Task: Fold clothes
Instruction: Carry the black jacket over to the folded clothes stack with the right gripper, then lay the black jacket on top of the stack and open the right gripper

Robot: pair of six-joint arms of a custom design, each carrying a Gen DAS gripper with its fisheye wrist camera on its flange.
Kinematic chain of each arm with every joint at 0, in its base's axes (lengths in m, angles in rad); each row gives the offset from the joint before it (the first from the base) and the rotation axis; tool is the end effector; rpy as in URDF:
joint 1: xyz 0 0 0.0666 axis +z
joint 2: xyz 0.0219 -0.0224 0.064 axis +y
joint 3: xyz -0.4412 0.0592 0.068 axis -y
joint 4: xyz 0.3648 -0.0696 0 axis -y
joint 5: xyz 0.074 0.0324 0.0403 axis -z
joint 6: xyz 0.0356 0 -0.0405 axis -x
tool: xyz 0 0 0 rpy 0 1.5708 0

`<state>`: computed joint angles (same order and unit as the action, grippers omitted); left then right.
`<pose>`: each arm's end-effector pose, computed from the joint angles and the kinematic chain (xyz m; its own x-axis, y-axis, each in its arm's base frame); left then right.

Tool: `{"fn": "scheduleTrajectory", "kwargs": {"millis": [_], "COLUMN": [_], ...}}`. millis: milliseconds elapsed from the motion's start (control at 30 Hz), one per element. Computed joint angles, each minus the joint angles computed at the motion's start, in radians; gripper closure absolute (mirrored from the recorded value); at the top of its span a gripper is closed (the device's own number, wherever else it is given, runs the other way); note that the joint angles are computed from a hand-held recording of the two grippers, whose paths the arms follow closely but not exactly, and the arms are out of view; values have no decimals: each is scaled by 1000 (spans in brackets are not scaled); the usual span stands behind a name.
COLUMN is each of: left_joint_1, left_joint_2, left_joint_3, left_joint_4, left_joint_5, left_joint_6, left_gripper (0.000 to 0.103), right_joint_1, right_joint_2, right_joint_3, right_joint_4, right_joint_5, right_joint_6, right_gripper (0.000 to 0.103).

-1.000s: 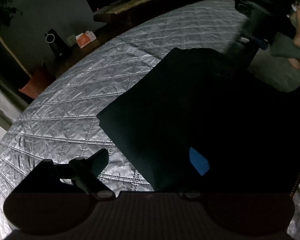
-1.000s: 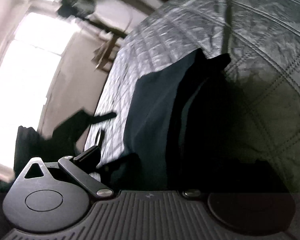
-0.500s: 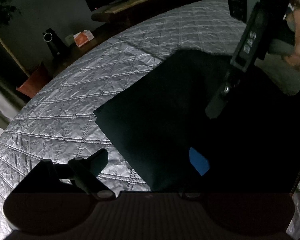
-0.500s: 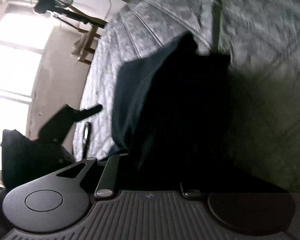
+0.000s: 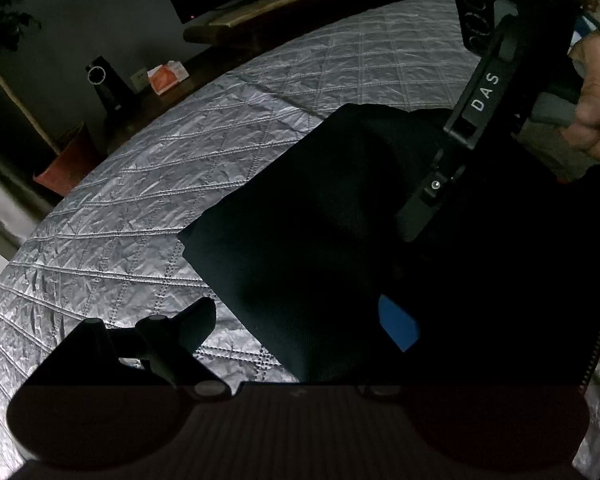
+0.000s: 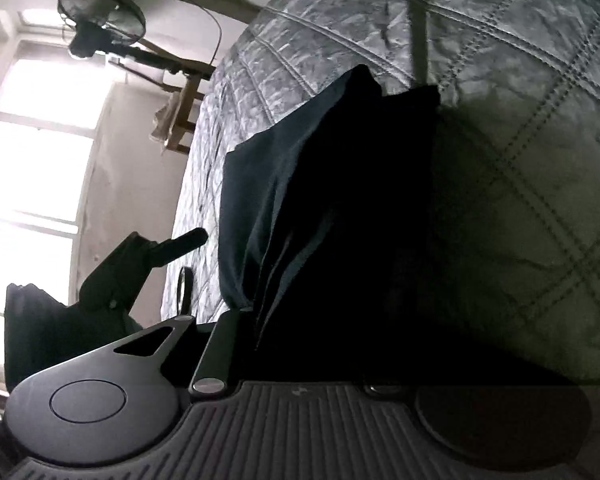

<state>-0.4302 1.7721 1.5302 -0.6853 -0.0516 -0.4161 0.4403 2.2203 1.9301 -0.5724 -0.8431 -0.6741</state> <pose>0.5427 -0.2475 0.3742 -0.5080 0.6772 -0.5322 0.6491 0.7072 0.2803 0.6726 0.3458 0.2621 -0.9880 -0.0065 -0.1542 -0.1359 0.5104 0.8491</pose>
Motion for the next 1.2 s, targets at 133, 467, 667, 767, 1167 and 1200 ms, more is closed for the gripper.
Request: {"fn": "scheduleTrajectory", "kwargs": {"millis": [133,467,667,767,1167,1200], "left_joint_1": [7,14,16,5,-39,-40], "left_joint_2": [6,-18,-54,-62,-23,-20], "left_joint_3": [24,31,0,-5,14,17], "left_joint_4": [-27,30,52,54,46,45], "left_joint_5": [28,69,96,111,115,113], "left_joint_6": [7,117,138,131,83,83], "left_gripper": [16,25,26,26,26,26], "right_joint_1": [10,21,-39,-98,-332,-339], "right_joint_2": [-59,-299,-464,-528,-594,-592], "right_joint_3": [-141,-622,-736,-754,-812,-817], "right_joint_4": [220,853,917,948,776,755], "right_joint_5": [32,358,541,629,938,940], "right_joint_6": [-161,-597,-612,-607,-792,-783], "right_gripper": [91,91,91,91,89,89]}}
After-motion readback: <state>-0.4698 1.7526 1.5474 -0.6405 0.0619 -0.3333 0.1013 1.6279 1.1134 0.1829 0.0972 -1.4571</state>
